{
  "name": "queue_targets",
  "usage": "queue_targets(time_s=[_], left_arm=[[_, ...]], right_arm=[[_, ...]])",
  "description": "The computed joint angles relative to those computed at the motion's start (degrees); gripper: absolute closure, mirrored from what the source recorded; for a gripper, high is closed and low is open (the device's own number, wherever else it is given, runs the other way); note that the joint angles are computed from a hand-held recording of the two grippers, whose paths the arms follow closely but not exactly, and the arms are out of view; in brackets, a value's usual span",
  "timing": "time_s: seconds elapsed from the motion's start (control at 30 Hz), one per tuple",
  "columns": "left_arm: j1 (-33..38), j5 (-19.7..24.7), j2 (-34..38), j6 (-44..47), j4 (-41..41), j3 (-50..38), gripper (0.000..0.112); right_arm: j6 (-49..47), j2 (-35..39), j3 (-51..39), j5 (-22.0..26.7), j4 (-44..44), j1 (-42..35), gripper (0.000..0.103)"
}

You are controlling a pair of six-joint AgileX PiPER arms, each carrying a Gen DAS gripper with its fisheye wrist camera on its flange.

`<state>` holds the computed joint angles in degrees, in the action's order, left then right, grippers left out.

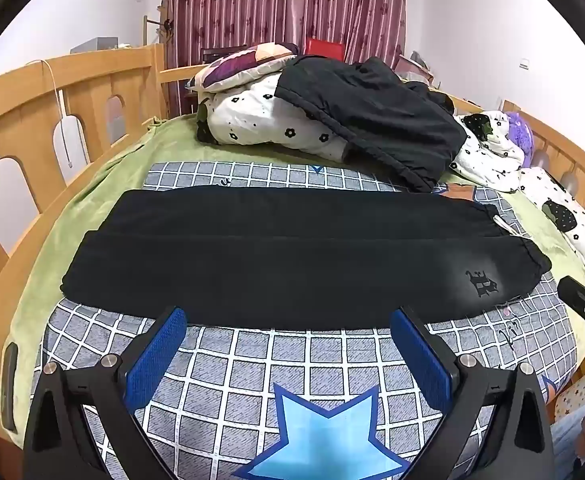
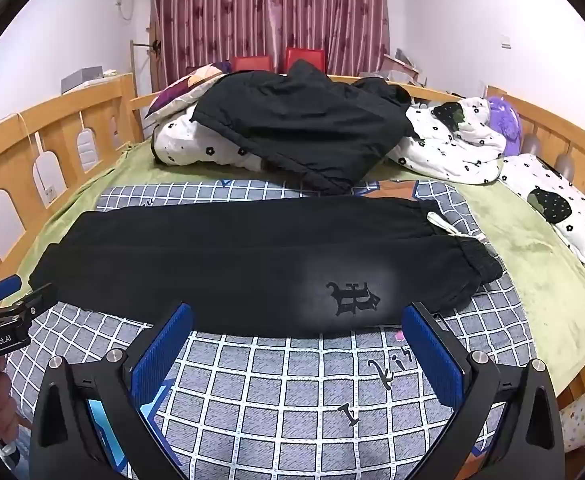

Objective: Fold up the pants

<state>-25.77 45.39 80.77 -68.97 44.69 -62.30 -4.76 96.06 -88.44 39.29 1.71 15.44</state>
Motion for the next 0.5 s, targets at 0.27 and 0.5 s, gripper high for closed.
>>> queue_targets(time_s=[0.27,0.5], left_arm=[[-0.23,0.22,-0.07,-0.26,-0.15,0.11,0.009],[0.75,-0.66,0.09,0.35,-0.28,0.18,0.010]], right_arm=[[0.27,-0.16,-0.46,0.46,-0.24,0.48,0.000],[0.52,-0.17,-0.65,0.42,-0.68,1.04,0.000]])
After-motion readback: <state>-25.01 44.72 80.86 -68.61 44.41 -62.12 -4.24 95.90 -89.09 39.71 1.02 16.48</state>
